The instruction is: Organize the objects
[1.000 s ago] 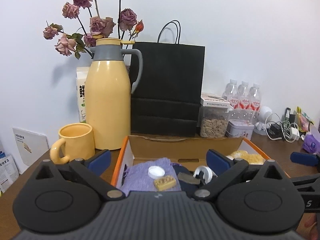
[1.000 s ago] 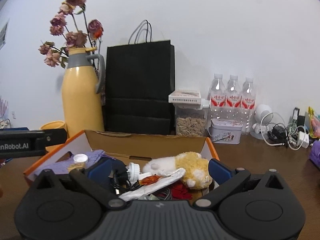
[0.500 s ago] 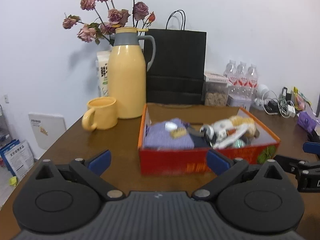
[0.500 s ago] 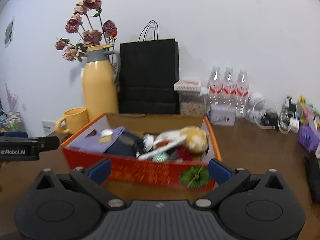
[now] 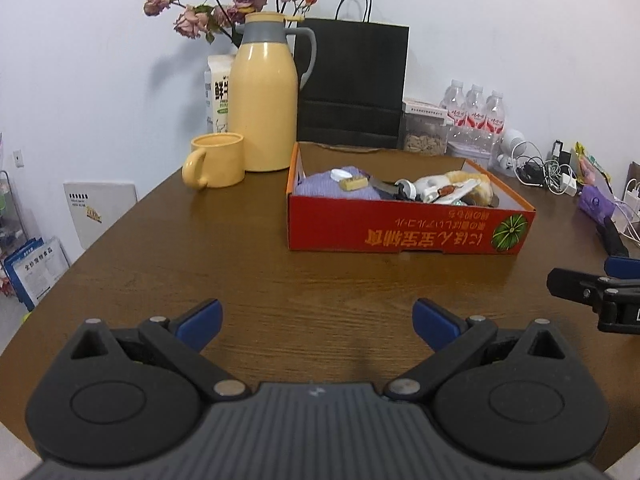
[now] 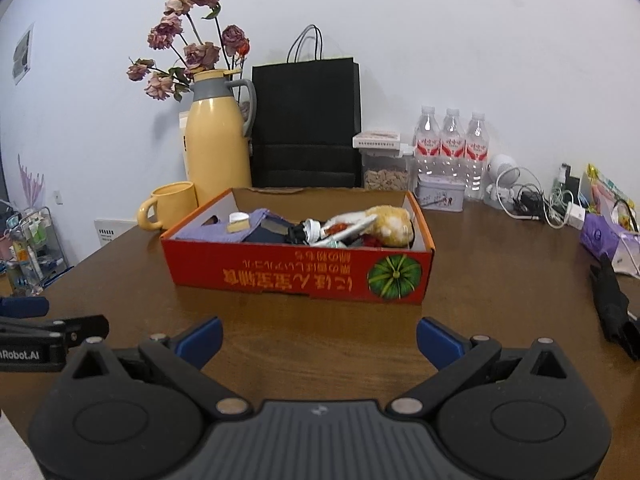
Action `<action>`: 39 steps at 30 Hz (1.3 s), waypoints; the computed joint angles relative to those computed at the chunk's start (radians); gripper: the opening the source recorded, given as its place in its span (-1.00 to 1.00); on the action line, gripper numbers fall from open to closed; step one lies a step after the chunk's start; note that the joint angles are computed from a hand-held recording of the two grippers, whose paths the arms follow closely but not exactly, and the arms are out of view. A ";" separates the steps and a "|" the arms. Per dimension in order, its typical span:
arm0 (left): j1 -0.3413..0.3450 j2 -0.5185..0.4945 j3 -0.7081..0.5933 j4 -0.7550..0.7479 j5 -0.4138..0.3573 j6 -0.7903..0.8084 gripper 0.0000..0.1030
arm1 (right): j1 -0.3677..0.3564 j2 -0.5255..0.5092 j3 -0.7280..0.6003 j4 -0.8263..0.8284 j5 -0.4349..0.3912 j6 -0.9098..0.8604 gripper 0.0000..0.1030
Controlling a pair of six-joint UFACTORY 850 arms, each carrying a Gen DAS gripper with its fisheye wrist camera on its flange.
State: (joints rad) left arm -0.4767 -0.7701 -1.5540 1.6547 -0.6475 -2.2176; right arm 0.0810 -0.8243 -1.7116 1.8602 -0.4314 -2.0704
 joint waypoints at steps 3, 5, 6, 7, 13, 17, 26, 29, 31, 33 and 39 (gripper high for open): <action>-0.002 -0.004 -0.005 -0.006 0.003 0.008 1.00 | -0.001 -0.005 -0.004 -0.012 0.009 0.023 1.00; -0.003 -0.005 -0.006 -0.007 0.005 0.010 1.00 | -0.001 -0.007 -0.005 -0.011 0.009 0.024 1.00; -0.003 -0.005 -0.006 -0.009 0.005 0.010 1.00 | -0.001 -0.007 -0.004 -0.011 0.009 0.023 1.00; -0.003 -0.006 -0.007 -0.010 0.006 0.012 1.00 | -0.001 -0.007 -0.005 -0.013 0.009 0.024 1.00; -0.003 -0.007 -0.009 -0.010 0.006 0.012 1.00 | 0.001 -0.009 -0.006 -0.013 0.012 0.025 1.00; -0.003 -0.009 -0.013 -0.017 0.006 0.020 1.00 | 0.000 -0.010 -0.008 -0.011 0.011 0.023 1.00; -0.004 -0.009 -0.013 -0.018 0.006 0.020 1.00 | 0.000 -0.010 -0.009 -0.011 0.010 0.022 1.00; -0.004 -0.009 -0.013 -0.018 0.006 0.020 1.00 | 0.001 -0.010 -0.009 -0.012 0.011 0.023 1.00; -0.004 -0.009 -0.013 -0.018 0.005 0.020 1.00 | 0.001 -0.010 -0.009 -0.010 0.012 0.022 1.00; -0.004 -0.008 -0.013 -0.019 0.005 0.021 1.00 | 0.001 -0.010 -0.009 -0.012 0.011 0.022 1.00; -0.004 -0.008 -0.012 -0.018 0.005 0.020 1.00 | 0.001 -0.010 -0.011 -0.018 0.012 0.028 1.00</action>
State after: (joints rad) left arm -0.4806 -0.7779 -1.5662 1.6369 -0.6421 -2.1977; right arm 0.0823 -0.8347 -1.7228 1.8425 -0.4193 -2.0420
